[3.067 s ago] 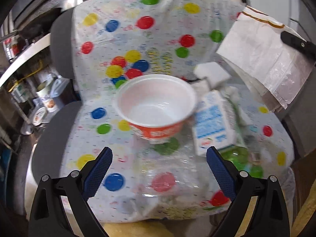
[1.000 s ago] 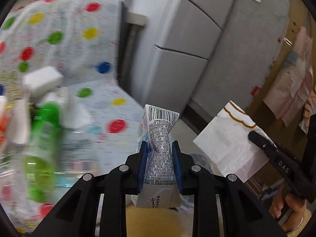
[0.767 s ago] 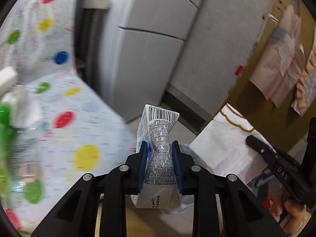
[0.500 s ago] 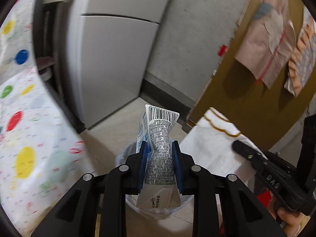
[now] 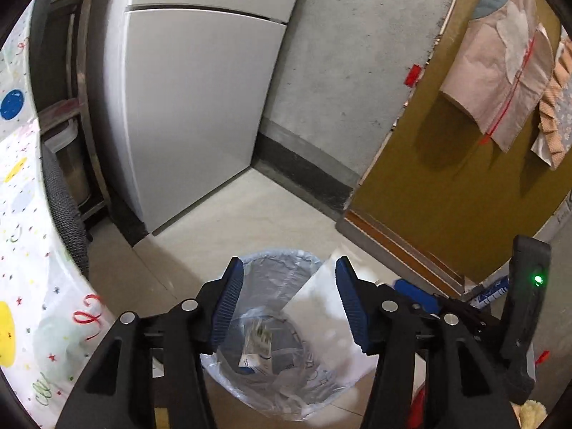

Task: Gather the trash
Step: 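Open both tools to drop napkins and carton into the bin, then grasp the clear plastic wrapper with the right tool while the left tool grasps the green bottle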

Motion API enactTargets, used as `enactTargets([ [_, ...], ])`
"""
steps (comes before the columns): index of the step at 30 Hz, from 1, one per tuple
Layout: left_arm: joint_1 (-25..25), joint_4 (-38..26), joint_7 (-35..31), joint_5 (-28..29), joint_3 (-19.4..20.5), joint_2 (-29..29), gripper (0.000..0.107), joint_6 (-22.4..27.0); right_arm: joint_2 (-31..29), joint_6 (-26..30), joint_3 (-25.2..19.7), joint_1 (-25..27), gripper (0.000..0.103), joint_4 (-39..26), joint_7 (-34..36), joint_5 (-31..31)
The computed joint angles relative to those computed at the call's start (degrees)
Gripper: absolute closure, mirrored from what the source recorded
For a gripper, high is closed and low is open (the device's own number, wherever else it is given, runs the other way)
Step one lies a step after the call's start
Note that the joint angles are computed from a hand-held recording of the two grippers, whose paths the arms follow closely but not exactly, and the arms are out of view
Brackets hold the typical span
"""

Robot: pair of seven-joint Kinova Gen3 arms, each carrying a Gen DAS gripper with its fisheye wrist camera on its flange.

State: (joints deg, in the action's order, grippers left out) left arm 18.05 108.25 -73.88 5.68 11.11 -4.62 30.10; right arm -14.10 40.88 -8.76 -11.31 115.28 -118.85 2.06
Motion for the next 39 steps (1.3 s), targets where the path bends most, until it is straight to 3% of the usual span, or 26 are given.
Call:
enactTargets([
  [7, -2.2, 1.2, 5.4, -4.6, -0.2, -6.0, 0.052, 4.4, -4.1, 4.8, -6.8, 1.9, 0.061, -2.9, -8.1, 9.0],
  [9, -4.6, 1.5, 7.1, -7.1, 1.4, -9.2, 0.052, 7.1, -6.0, 5.8, -8.3, 2.0, 0.062, -4.4, -8.9, 11.2],
  [12, -6.3, 2.3, 8.0, -8.8, 1.6, -14.1, 0.052, 10.1, -9.2, 5.1, -10.7, 1.4, 0.068, -6.5, -8.3, 13.4],
  [15, -8.8, 3.0, 7.9, -9.8, 1.3, -19.3, 0.052, 14.0, -10.2, 4.3, -12.1, -0.2, 0.068, -9.0, -6.2, 12.2],
  [19, -11.6, 3.8, 6.6, -9.7, -1.0, -25.5, 0.052, 19.7, -7.2, 5.9, -10.9, -5.3, 0.068, -13.6, -1.8, 5.8],
  [24, -16.9, 4.4, 4.8, -10.3, -4.8, -32.6, 0.052, 25.8, -2.3, 6.1, -14.8, -9.8, 0.068, -18.5, 0.4, 4.4],
  [31, -24.0, 3.9, 0.7, -13.1, -12.2, -38.8, 0.052, 33.6, 5.9, 9.7, -21.4, -16.5, 0.068, -27.5, -3.0, 11.1],
  [33, -25.5, 3.8, -0.5, -14.0, -15.1, -39.6, 0.052, 35.2, 9.2, 11.6, -22.9, -18.9, 0.063, -30.4, -4.2, 14.0],
  [39, -29.8, 4.1, -3.4, -16.3, -20.1, -40.9, 0.052, 35.7, 18.6, 14.4, -21.7, -25.8, 0.060, -36.2, -1.7, 13.8],
])
